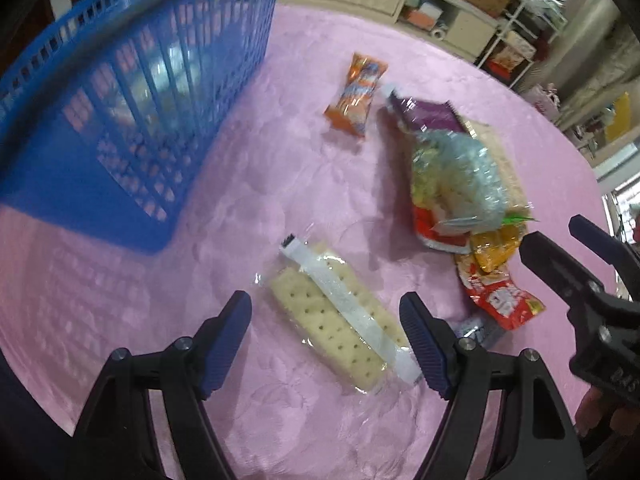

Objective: Organize snacks
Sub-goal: 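Grasp the white cracker pack with the left gripper while the right gripper reaches the pile, then grasp the teal-striped cracker bag with the right gripper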

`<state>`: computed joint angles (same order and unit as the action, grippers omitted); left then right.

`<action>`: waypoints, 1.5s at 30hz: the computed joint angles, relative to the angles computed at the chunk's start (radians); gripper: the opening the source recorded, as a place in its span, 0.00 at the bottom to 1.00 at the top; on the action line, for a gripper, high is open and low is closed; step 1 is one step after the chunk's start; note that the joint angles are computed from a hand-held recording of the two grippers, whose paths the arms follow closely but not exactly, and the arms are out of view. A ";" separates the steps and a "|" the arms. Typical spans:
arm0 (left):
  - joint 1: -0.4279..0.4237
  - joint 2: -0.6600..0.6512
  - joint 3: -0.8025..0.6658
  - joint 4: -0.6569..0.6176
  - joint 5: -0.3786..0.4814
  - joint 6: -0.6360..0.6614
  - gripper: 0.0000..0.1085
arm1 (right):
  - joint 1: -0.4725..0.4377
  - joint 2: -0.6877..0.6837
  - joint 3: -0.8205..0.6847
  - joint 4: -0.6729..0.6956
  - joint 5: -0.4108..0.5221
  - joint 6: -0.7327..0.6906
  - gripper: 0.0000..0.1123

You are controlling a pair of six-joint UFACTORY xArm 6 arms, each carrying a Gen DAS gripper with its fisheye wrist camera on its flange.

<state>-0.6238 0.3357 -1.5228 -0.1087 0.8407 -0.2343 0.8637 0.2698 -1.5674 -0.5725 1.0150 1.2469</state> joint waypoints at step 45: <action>-0.031 0.000 0.001 0.247 -0.166 -0.006 0.43 | -0.092 0.087 -0.001 0.053 -0.211 -0.031 0.76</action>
